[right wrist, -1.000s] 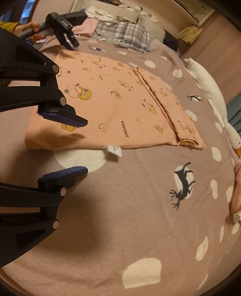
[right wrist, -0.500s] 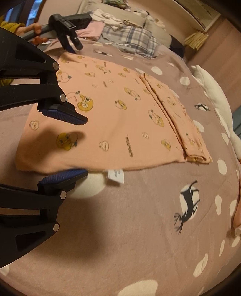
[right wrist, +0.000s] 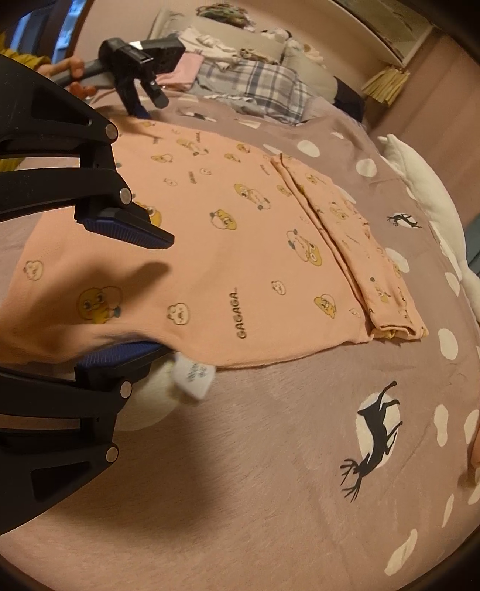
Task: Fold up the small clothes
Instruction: 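Move both grippers to the hem of the folded shirt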
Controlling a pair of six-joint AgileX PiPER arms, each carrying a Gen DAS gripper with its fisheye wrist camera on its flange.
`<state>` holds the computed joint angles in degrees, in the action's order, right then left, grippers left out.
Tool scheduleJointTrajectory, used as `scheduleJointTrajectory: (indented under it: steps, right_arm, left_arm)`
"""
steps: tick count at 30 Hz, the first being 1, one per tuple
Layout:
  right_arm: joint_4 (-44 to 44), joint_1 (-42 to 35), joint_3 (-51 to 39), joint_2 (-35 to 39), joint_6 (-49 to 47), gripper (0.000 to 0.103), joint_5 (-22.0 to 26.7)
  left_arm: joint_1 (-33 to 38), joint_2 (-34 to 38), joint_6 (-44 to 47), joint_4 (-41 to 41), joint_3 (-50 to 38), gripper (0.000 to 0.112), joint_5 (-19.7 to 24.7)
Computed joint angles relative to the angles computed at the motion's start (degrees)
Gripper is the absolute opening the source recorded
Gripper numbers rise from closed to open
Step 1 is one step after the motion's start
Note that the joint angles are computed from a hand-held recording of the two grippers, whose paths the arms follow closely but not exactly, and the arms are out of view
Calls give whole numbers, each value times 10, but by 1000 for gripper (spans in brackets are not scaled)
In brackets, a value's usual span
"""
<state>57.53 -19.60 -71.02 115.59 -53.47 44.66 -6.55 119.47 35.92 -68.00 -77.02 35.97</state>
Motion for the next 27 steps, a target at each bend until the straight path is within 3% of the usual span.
scheduleJointTrajectory:
  steps: [14,27]
  right_arm:
    - [47,-5,-57,52,2,49,48]
    - [54,-28,-15,35,-27,49,86]
  left_arm:
    - [14,17,45,-67,-11,89,26]
    - [44,-28,159,-167,102,75,68]
